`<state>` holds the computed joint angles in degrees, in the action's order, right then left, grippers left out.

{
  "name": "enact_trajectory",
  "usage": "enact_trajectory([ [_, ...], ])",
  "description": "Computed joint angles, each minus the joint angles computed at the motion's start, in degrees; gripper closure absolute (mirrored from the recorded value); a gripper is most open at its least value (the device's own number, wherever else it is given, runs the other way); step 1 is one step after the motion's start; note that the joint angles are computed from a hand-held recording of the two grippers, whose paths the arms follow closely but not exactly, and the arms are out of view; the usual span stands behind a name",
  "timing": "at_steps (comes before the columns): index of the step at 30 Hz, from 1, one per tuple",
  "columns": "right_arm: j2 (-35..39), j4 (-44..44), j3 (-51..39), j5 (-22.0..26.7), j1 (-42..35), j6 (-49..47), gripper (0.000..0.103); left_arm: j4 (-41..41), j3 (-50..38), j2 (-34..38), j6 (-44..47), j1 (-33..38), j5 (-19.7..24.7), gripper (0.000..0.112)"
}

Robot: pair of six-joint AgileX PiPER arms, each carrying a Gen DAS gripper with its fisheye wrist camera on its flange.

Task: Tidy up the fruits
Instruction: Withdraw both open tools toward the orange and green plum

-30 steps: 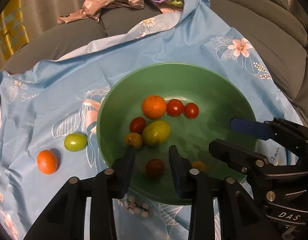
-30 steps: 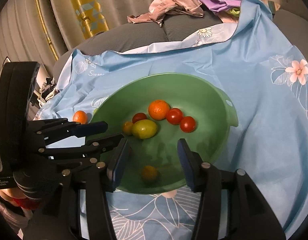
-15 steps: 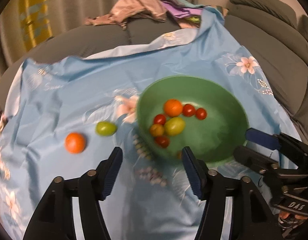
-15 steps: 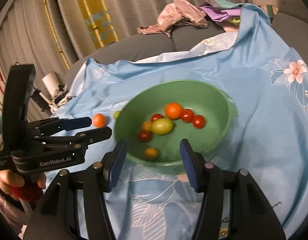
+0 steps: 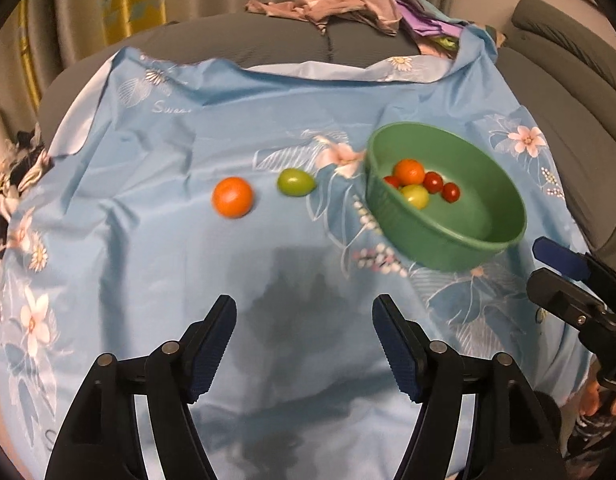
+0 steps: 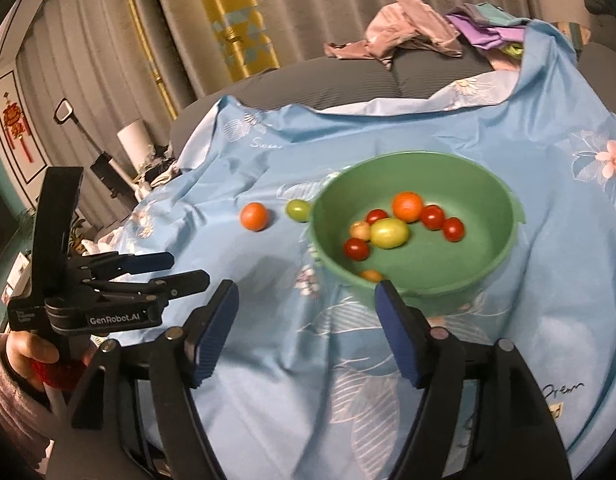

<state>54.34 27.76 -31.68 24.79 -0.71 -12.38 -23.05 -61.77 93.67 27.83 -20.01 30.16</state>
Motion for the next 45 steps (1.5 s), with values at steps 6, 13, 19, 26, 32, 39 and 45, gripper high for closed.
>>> enact_trajectory([
  [6,2.2,-13.1,-2.5,-1.0,11.3,16.7,0.031,-5.7,4.0,-3.6,8.0,5.6,0.8,0.042],
  [13,6.9,-20.4,-5.9,-0.2,19.4,26.2,0.031,-13.3,9.6,-7.5,19.1,12.9,-0.4,0.042],
  [19,11.7,-23.1,-8.0,-0.2,22.7,30.0,0.031,-18.1,10.9,-6.5,25.1,18.4,0.3,0.042],
  [26,17.6,-21.3,-10.7,-0.7,23.2,28.7,0.031,-22.2,9.0,-2.3,29.6,21.2,1.3,0.042],
  [32,23.8,-21.7,-14.2,-1.6,21.1,28.9,0.031,-23.4,1.7,4.8,28.8,18.9,1.0,0.042],
  [39,28.7,-21.9,-17.0,-3.1,18.6,27.6,0.031,-17.2,-9.9,13.8,21.2,13.4,-0.6,0.042],
  [45,35.5,-18.3,-22.2,-3.7,15.6,21.7,0.032,-11.5,-22.2,22.3,15.3,9.5,0.8,0.042],
])
